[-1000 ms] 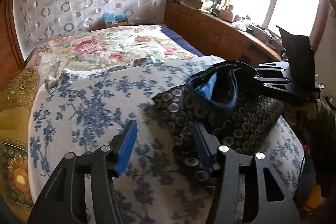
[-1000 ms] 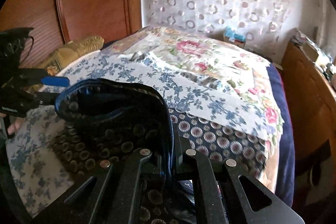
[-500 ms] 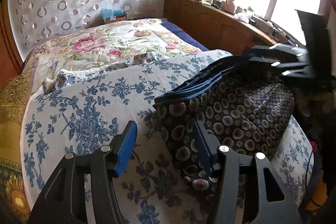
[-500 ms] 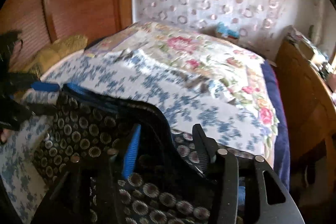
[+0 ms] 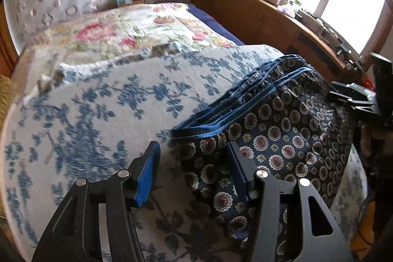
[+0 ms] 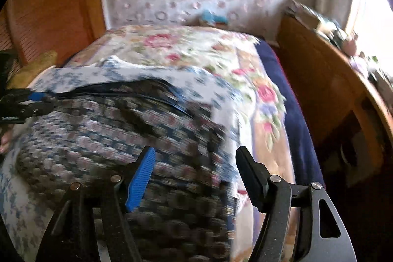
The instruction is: Fold small clothes
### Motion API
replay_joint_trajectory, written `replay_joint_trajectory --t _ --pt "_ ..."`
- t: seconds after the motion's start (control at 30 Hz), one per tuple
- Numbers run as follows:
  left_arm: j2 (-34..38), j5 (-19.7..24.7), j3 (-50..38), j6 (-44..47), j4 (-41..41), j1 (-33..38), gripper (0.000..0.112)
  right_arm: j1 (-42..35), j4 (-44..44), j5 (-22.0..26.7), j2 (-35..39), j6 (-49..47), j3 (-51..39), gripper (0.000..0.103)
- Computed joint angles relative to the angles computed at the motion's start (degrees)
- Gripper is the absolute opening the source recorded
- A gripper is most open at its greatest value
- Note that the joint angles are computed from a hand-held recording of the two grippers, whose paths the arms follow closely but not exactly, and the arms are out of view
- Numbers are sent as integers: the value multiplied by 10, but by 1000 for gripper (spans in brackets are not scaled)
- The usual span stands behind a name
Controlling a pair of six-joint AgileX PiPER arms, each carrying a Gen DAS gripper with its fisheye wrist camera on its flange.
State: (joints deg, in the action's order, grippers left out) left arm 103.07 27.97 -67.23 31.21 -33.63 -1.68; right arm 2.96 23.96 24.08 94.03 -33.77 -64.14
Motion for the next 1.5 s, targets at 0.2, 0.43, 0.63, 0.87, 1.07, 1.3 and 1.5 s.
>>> replay_joint_trajectory --t 0.2,0.43,0.63,0.87,1.07,1.3,1.5 --pt "9 -4 -12 8 -15 -2 56 -33 130 50 43 -98 -35 70" --pt "22 -13 -25 11 -8 -12 55 -82 202 125 85 -196 -79 70" --pt "26 -22 -26 30 -21 -17 33 -92 224 141 104 -226 -99 67" --pt "13 -16 -14 28 -31 -20 9 -103 270 160 117 -265 -98 31" --pt "-82 -67 66 68 -82 -27 5 -100 317 143 82 -303 -55 11" --pt "-218 -97 152 131 -148 -8 5 -87 433 114 -19 -406 20 10" --pt "-285 -78 181 180 -181 65 5 -34 438 93 -46 -410 4 10"
